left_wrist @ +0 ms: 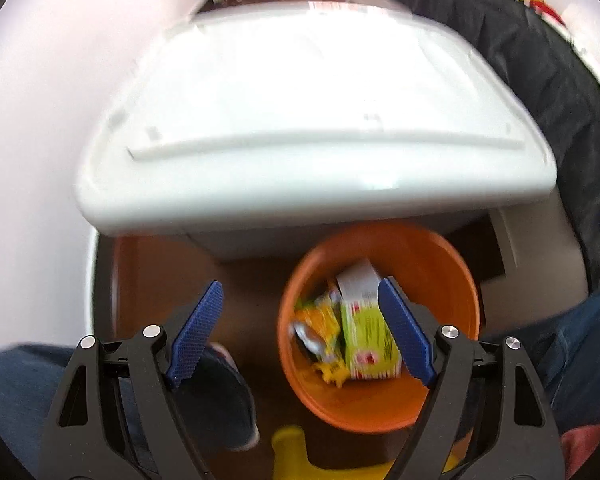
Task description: Collect trash
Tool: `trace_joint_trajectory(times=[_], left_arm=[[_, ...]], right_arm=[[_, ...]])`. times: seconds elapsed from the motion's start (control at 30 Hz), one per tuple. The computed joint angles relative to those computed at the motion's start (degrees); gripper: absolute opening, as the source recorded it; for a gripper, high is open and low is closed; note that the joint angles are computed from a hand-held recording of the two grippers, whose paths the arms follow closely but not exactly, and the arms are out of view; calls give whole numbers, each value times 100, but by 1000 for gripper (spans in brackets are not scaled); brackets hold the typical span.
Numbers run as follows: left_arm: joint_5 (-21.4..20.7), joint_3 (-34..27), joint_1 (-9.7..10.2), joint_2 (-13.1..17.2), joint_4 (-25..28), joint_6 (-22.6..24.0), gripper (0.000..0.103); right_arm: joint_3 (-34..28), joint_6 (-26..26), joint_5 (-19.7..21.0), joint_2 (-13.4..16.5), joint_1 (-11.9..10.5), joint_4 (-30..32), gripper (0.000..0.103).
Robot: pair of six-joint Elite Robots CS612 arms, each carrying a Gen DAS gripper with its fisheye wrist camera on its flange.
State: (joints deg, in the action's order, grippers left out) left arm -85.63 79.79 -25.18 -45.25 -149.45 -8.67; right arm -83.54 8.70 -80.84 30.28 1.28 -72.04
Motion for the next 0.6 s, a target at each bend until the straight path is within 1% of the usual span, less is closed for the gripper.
trace_joint_trajectory(times=[0.07,0.13,0.27,0.33,0.47,0.6], left_arm=[[150,-7,-6,-43,-270,-37,79],[295,-32,-15,-84,-646,-53,83],[576,-170,-56,-84,-1368,164,84],[629,-298,-80,-45,-1604,239,84],[662,-641,-96,107,-1942,327,87],[747,-1053,-103,312,-2046,404,87]], right_arm=[[16,-5,-134,-38,4,-273,98],[60,-14,-291,-93,1,-627,98],[229,-11,-394,-222,-39,-1225,98],[347,-24,-472,-294,-56,-1552,98],[629,-134,-620,-425,-77,-2097,98],[942,-264,-727,-559,-94,-2462,98]])
